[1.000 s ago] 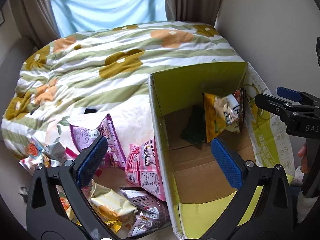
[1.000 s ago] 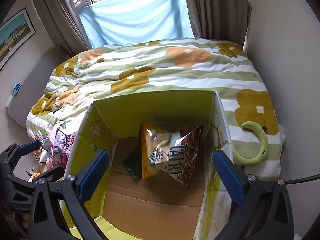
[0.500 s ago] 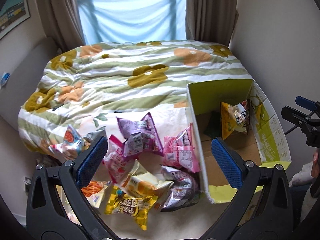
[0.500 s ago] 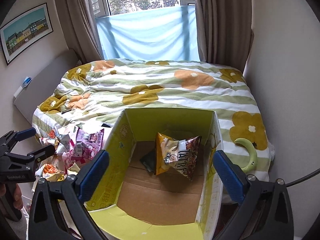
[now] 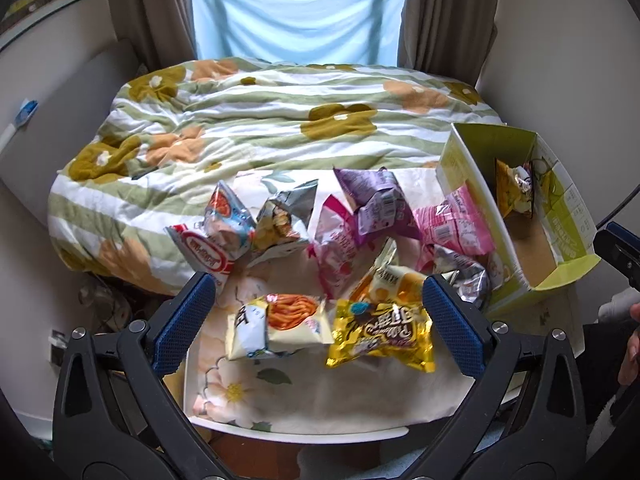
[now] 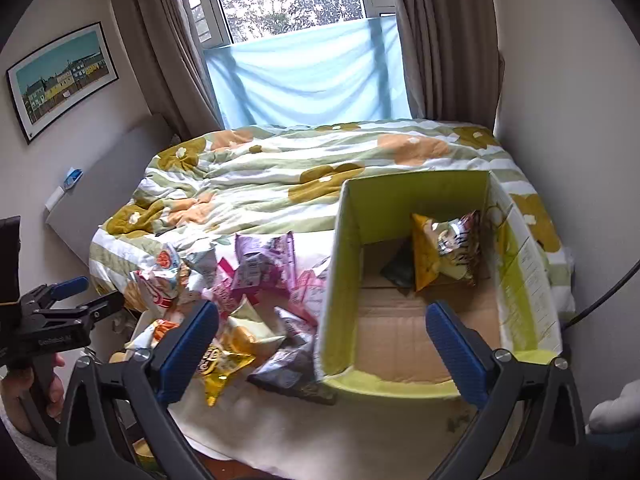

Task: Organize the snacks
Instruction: 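Grasp the orange fries bag with the left tool while the right tool grasps the gold chocolate bag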

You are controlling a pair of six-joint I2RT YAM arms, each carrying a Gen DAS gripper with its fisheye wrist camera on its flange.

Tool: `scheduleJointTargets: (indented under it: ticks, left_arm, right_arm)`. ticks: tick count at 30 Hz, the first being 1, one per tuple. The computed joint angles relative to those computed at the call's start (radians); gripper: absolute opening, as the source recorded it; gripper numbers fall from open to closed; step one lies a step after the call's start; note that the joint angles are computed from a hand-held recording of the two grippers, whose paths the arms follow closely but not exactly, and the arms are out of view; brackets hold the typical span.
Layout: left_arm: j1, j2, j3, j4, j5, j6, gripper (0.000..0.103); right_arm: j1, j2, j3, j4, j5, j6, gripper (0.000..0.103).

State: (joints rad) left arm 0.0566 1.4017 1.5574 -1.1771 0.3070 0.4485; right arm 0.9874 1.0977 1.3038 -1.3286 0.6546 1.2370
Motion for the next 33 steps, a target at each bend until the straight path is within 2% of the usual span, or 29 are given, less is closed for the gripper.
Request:
scheduleJointTargets:
  ticks: [8,16,21,24,33]
  left_arm:
    - [0.169,0.118,-0.052,-0.003,0.065,0.233,0.102]
    - [0.148,0.294,-0.075,0.044,0.053,0.304,0.102]
    - [0.094,0.360,-0.062,0.051,0.039,0.275,0.102]
    - [0.080,0.368,-0.073,0.055,0.029,0.291,0.102]
    - [0.120,0.261,-0.169,0.134,0.011,0.533,0.102]
  right_arm:
    - [0.145,0.205,-0.027,0.147,-0.017,0.272,0.103]
    - [0.143,0.352,-0.103,0.350,-0.096,0.428,0.103]
    - [0.108,0.397,-0.157,0.477,-0.146,0.451,0.103]
    - [0.092,0.407,-0.185,0.533,-0.160,0.460,0.103]
    - [0.046,0.391,-0.264,0.661,-0.204,0.448,0.103]
